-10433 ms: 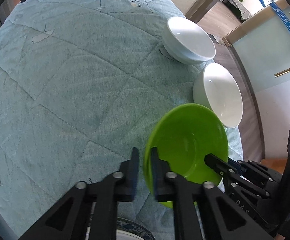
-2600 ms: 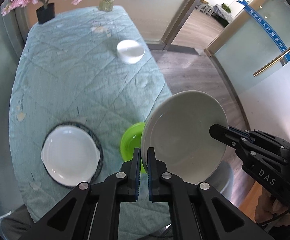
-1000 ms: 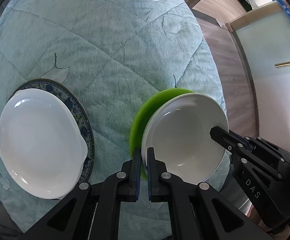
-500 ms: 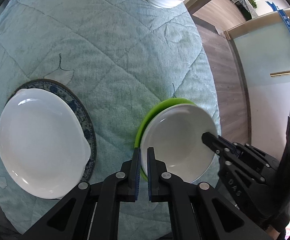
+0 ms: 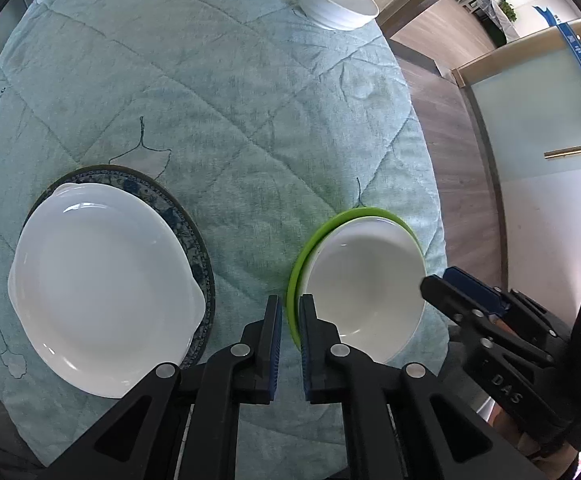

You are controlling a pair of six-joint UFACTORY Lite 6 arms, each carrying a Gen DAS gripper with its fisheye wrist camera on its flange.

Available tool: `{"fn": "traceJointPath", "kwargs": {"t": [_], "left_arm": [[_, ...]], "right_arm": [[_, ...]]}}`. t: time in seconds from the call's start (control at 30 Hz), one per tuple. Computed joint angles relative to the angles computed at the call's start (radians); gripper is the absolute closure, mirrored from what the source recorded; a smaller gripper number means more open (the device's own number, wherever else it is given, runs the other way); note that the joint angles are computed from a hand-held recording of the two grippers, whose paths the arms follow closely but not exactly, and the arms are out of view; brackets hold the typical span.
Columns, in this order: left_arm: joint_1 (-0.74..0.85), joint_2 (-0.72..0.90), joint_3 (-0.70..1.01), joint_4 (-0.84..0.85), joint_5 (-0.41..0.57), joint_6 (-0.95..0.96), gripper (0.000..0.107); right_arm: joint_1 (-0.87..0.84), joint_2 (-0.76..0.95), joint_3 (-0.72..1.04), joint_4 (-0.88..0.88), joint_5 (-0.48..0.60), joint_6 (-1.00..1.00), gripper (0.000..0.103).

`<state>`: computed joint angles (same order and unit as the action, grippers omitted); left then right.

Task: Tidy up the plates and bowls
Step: 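Lower the white bowl into the green bowl and open both grippers, then raise both grippers and move toward the remaining white bowl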

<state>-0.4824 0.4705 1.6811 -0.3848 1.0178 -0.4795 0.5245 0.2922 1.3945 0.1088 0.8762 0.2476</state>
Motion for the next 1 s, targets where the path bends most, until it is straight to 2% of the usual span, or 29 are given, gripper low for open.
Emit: {"fn": "traceJointPath", "kwargs": {"t": [0.1,0.17,0.2,0.33,0.6,0.7,0.9,0.97,1.0], "left_arm": [[0.005,0.012,0.001,-0.02,-0.003,0.018,0.097],[0.009,0.025,0.006,-0.041,-0.008,0.036,0.084],[0.009,0.037,0.012,-0.053,-0.014,0.047,0.082],[0.005,0.084,0.048,-0.085,-0.019,0.072,0.082],[-0.003,0.115,0.077,-0.078,-0.019,0.083,0.082],[-0.003,0.112,0.074,-0.067,-0.023,0.079,0.078],[0.014,0.049,-0.014,-0.09,-0.082,0.094,0.078],[0.01,0.001,-0.035,-0.033,-0.11,0.051,0.075],[0.004,-0.019,-0.034,0.014,-0.115,0.02,0.073]], "right_arm": [[-0.028,-0.002,-0.02,0.044,0.005,-0.056,0.071],[-0.05,0.008,-0.032,0.077,0.01,-0.084,0.071],[-0.059,0.011,-0.039,0.094,0.009,-0.095,0.071],[-0.075,0.028,-0.048,0.171,0.004,-0.146,0.07],[-0.053,0.054,-0.018,0.141,0.001,-0.122,0.069],[-0.042,0.065,-0.002,0.124,-0.002,-0.111,0.068],[-0.053,0.066,-0.005,0.156,-0.027,-0.16,0.068],[-0.039,0.043,-0.015,0.064,-0.044,-0.093,0.068],[-0.024,0.035,-0.01,-0.001,-0.048,-0.047,0.059]]}}
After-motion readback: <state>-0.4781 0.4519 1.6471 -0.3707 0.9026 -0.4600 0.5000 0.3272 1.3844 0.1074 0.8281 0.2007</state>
